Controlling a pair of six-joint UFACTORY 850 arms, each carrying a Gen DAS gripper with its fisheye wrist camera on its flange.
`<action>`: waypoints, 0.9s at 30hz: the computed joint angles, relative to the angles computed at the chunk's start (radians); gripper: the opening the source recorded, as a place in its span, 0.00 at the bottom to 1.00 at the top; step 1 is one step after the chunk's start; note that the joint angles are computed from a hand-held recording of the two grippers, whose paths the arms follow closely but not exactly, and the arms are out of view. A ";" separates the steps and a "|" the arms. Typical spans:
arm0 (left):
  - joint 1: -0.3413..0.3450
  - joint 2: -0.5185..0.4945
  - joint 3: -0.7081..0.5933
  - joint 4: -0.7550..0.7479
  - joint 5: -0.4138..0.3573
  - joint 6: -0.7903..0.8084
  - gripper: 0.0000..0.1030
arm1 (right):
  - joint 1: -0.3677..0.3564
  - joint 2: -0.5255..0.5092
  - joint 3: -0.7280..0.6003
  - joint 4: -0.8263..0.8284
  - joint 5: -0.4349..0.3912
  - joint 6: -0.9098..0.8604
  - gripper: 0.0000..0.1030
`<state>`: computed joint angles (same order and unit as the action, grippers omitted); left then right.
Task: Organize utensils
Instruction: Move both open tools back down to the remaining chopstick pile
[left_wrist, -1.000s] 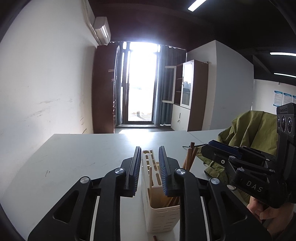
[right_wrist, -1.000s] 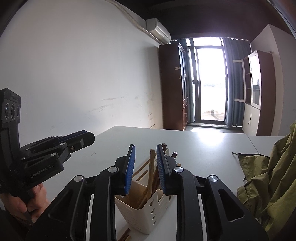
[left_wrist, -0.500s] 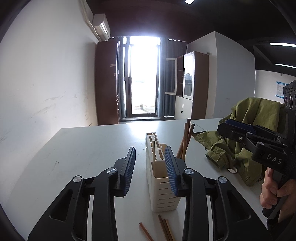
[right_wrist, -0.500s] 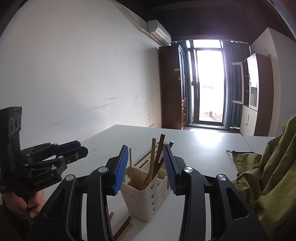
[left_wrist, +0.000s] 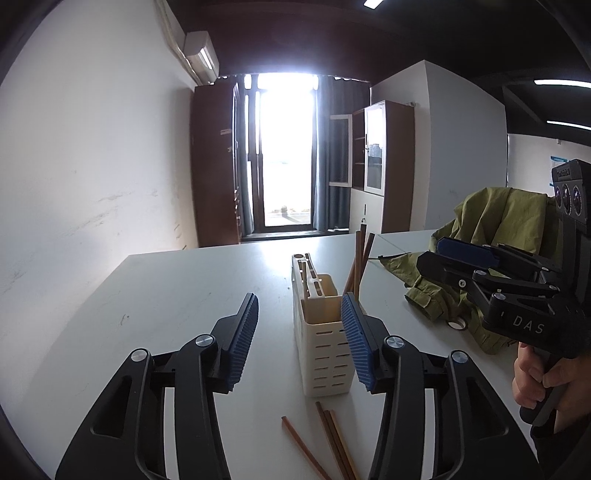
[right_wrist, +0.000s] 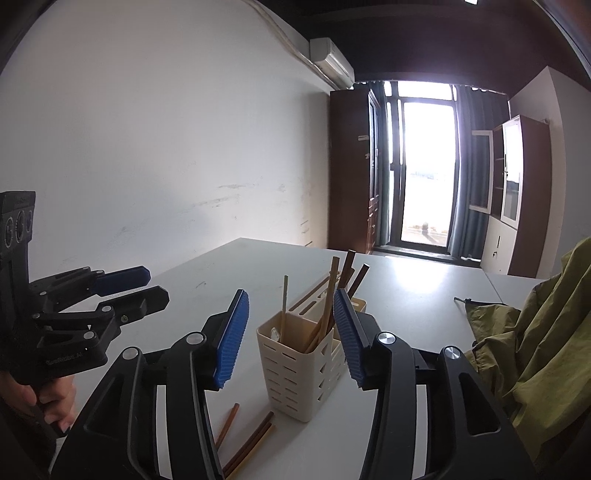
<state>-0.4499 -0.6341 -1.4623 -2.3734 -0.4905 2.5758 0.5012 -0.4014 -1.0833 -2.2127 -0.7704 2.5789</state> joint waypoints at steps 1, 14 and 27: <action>0.001 0.002 0.005 -0.002 0.000 0.004 0.46 | 0.003 0.001 0.003 0.013 -0.002 -0.006 0.49; 0.017 -0.026 0.020 0.042 0.019 -0.069 0.51 | 0.027 -0.031 0.052 0.051 -0.008 0.049 0.58; 0.025 -0.038 0.049 0.061 0.016 -0.079 0.59 | 0.028 -0.069 0.057 0.041 0.037 0.117 0.66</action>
<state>-0.4250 -0.6718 -1.4131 -2.3123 -0.4746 2.4967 0.5295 -0.4709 -1.0265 -2.1716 -0.7335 2.6957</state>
